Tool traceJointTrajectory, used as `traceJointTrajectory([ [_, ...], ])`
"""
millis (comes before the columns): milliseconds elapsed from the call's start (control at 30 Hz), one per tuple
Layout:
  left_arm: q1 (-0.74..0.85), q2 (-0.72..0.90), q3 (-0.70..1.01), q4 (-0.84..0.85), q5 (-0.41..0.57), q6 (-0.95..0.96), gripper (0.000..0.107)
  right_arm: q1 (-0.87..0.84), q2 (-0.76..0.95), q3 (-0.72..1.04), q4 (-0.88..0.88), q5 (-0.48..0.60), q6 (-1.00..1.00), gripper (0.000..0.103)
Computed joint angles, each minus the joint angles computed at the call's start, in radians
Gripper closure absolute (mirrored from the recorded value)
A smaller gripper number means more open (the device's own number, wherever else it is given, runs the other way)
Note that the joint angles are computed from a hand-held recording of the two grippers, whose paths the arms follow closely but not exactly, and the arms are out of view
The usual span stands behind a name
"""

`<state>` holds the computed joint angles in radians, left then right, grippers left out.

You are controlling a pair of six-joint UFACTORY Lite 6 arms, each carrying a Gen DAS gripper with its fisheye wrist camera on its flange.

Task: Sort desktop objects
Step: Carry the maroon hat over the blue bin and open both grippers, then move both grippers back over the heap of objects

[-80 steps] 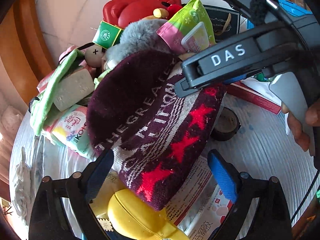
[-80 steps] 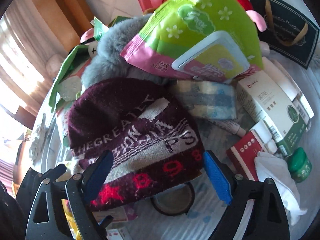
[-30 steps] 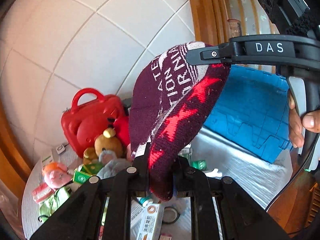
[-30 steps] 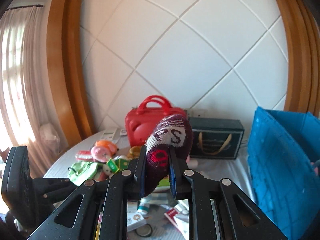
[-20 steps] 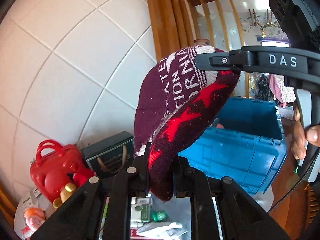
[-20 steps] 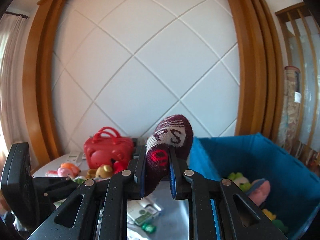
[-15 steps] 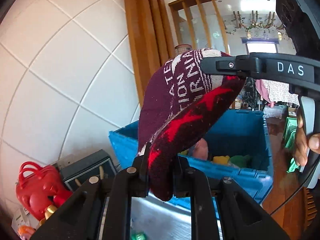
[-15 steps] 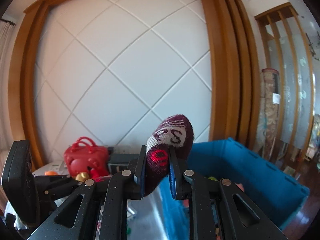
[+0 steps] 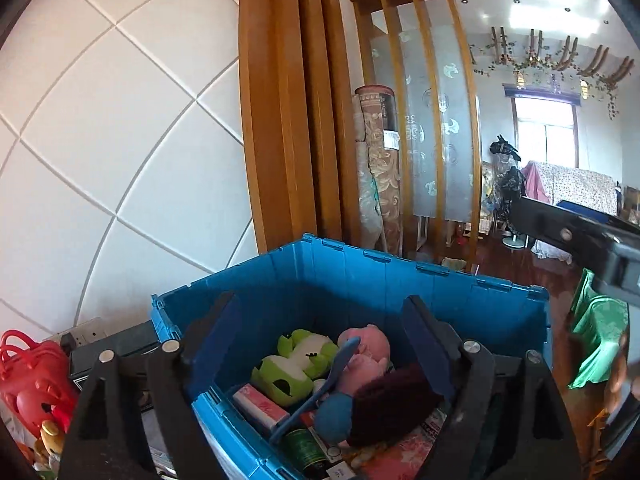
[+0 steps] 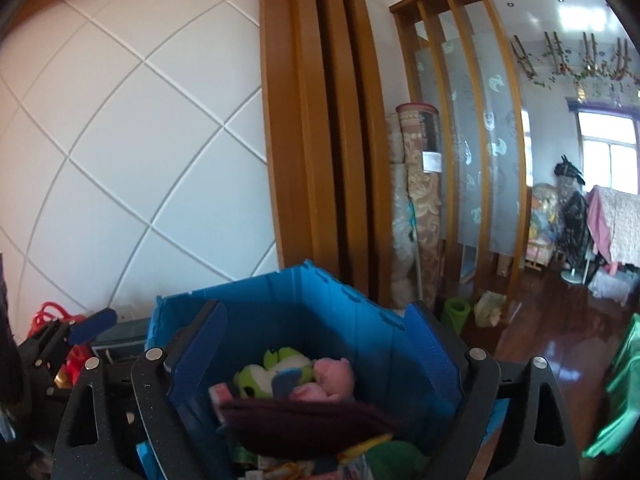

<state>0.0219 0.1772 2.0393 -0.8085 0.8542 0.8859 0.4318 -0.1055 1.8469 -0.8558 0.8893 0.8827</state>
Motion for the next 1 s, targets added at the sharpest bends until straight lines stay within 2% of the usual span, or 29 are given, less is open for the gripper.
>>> traceJointTrajectory([
  [133, 0.004, -0.014, -0.019, 0.006, -0.025, -0.011, 0.023, 0.025, -0.113, -0.138, -0.04, -0.04, 0.061, 0.01],
  [200, 0.04, -0.051, -0.084, -0.04, -0.027, 0.029, 0.022, 0.06, -0.166, -0.205, -0.079, -0.047, 0.112, 0.009],
  [333, 0.078, -0.124, -0.188, -0.066, -0.056, 0.073, 0.022, 0.17, -0.226, -0.281, -0.188, -0.002, 0.204, 0.002],
  [567, 0.241, -0.292, -0.428, -0.196, -0.073, 0.222, 0.022, 0.361, -0.272, -0.376, -0.357, 0.078, 0.328, 0.0],
  [800, 0.496, -0.409, -0.632, -0.342, -0.037, 0.42, 0.022, 0.423, -0.238, -0.403, -0.357, 0.003, 0.375, 0.0],
  [1000, 0.762, -0.35, -0.654, -0.439, 0.066, 0.572, 0.022, 0.518, -0.086, -0.312, -0.356, -0.008, 0.391, 0.0],
])
